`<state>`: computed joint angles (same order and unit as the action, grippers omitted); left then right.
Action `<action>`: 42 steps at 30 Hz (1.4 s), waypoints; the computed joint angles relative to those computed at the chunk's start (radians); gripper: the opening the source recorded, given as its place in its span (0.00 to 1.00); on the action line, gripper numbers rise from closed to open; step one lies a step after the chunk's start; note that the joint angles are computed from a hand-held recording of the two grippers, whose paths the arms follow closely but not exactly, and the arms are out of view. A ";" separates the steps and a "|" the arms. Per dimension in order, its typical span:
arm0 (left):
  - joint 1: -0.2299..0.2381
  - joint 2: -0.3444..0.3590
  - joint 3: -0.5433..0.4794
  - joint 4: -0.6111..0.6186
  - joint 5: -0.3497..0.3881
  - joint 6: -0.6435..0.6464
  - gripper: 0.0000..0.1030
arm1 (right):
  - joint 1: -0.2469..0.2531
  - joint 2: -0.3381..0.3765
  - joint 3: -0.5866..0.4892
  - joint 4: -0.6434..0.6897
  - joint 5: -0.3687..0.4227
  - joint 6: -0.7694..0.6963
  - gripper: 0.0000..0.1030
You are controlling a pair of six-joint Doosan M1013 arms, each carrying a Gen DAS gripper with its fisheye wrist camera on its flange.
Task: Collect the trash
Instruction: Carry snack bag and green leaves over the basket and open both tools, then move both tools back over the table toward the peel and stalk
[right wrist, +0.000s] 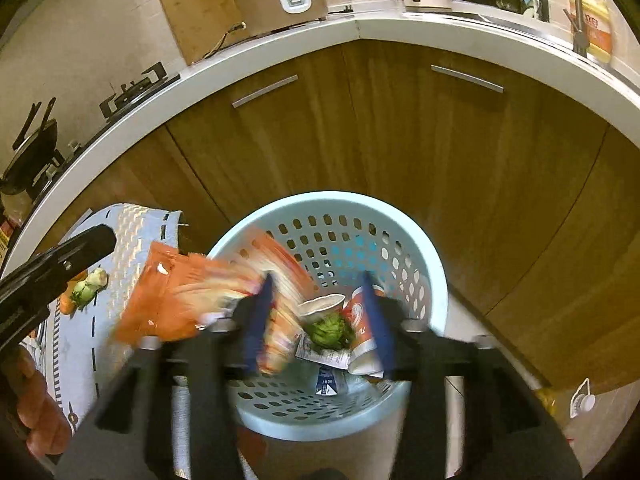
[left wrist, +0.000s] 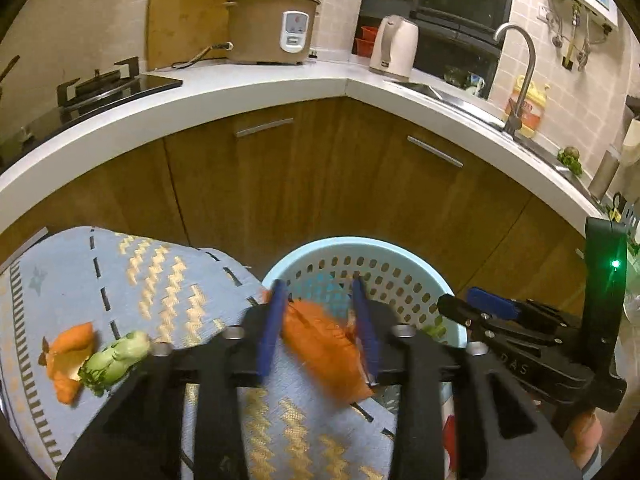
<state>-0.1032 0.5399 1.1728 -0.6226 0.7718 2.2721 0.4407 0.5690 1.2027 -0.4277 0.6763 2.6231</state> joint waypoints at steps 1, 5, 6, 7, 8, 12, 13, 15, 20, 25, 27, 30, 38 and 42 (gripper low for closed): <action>0.001 -0.001 0.001 -0.001 -0.001 -0.001 0.38 | 0.002 -0.001 0.001 -0.010 -0.003 0.006 0.55; 0.016 -0.003 0.003 -0.006 -0.003 -0.012 0.40 | 0.007 0.000 -0.007 -0.001 -0.012 -0.023 0.55; 0.022 -0.006 0.006 -0.013 -0.006 -0.012 0.42 | 0.008 0.001 -0.011 0.001 -0.013 -0.028 0.55; 0.028 -0.011 0.012 -0.020 -0.013 -0.012 0.43 | 0.011 0.002 -0.015 0.002 -0.015 -0.034 0.55; 0.035 -0.015 0.017 -0.030 -0.018 -0.010 0.46 | 0.013 0.004 -0.020 0.004 -0.014 -0.041 0.55; 0.071 -0.036 0.034 -0.093 -0.027 0.013 0.51 | 0.019 0.008 -0.034 0.016 -0.013 -0.059 0.56; 0.078 -0.040 0.036 -0.103 -0.030 0.017 0.52 | 0.021 0.008 -0.037 0.016 -0.013 -0.060 0.56; 0.103 -0.056 0.050 -0.141 -0.050 0.033 0.55 | 0.027 0.009 -0.045 0.010 -0.012 -0.062 0.56; 0.160 -0.080 0.065 -0.201 -0.079 0.033 0.55 | 0.046 0.012 -0.070 -0.010 -0.019 -0.070 0.57; 0.215 -0.096 0.077 -0.217 -0.103 -0.016 0.55 | 0.072 0.028 -0.124 -0.018 -0.021 -0.111 0.57; 0.234 -0.099 0.085 -0.214 -0.108 -0.041 0.55 | 0.081 0.038 -0.149 -0.008 -0.019 -0.142 0.57; 0.258 -0.089 0.082 -0.212 -0.086 -0.076 0.55 | 0.094 0.059 -0.190 0.020 -0.012 -0.192 0.57; 0.262 -0.044 0.037 -0.091 -0.013 -0.137 0.55 | 0.122 0.123 -0.308 0.089 0.038 -0.303 0.57; 0.247 -0.013 0.007 -0.063 0.037 -0.111 0.53 | 0.127 0.154 -0.367 0.142 0.071 -0.369 0.57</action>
